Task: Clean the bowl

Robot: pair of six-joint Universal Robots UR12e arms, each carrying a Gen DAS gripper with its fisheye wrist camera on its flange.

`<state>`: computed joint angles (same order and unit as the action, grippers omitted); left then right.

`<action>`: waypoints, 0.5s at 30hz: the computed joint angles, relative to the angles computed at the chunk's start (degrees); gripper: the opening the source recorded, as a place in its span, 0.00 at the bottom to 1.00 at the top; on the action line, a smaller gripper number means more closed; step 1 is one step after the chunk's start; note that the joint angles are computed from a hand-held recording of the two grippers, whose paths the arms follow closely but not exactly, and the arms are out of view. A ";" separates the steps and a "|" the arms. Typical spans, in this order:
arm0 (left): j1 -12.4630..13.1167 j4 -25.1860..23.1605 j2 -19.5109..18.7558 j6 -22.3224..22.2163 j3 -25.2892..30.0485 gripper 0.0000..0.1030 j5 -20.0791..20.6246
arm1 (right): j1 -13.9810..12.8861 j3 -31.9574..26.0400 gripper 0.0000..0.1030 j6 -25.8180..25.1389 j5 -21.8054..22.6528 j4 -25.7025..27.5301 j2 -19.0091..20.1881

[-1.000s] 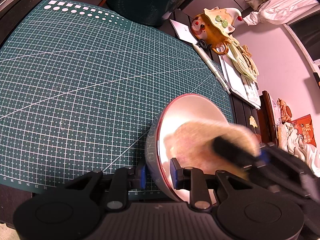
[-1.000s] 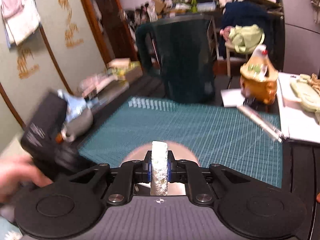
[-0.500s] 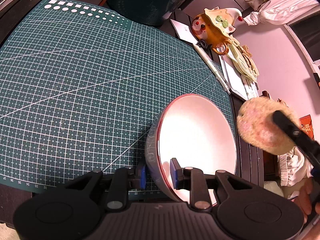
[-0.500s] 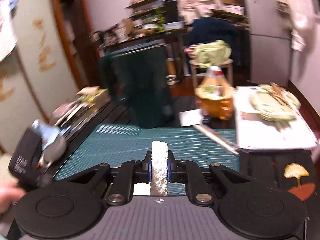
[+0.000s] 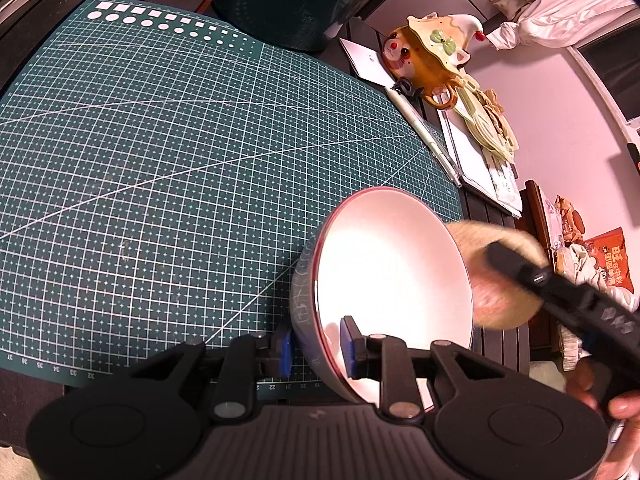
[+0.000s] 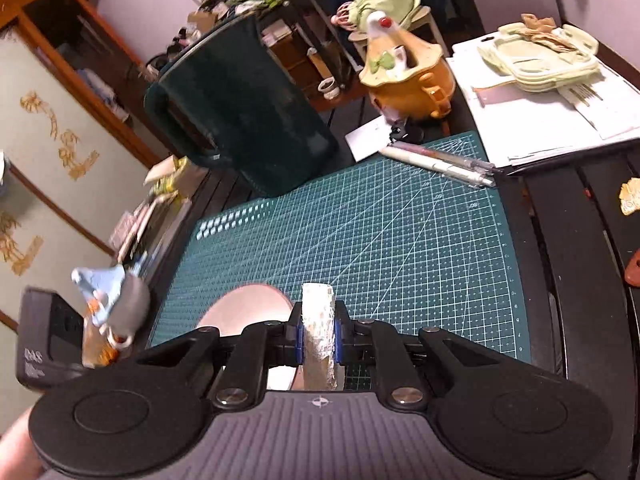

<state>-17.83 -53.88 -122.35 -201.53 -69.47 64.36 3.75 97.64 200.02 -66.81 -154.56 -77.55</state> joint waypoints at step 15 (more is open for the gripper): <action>-0.17 0.17 -0.23 -0.28 0.28 0.22 0.10 | -0.66 -0.03 0.12 1.77 2.41 -1.25 0.40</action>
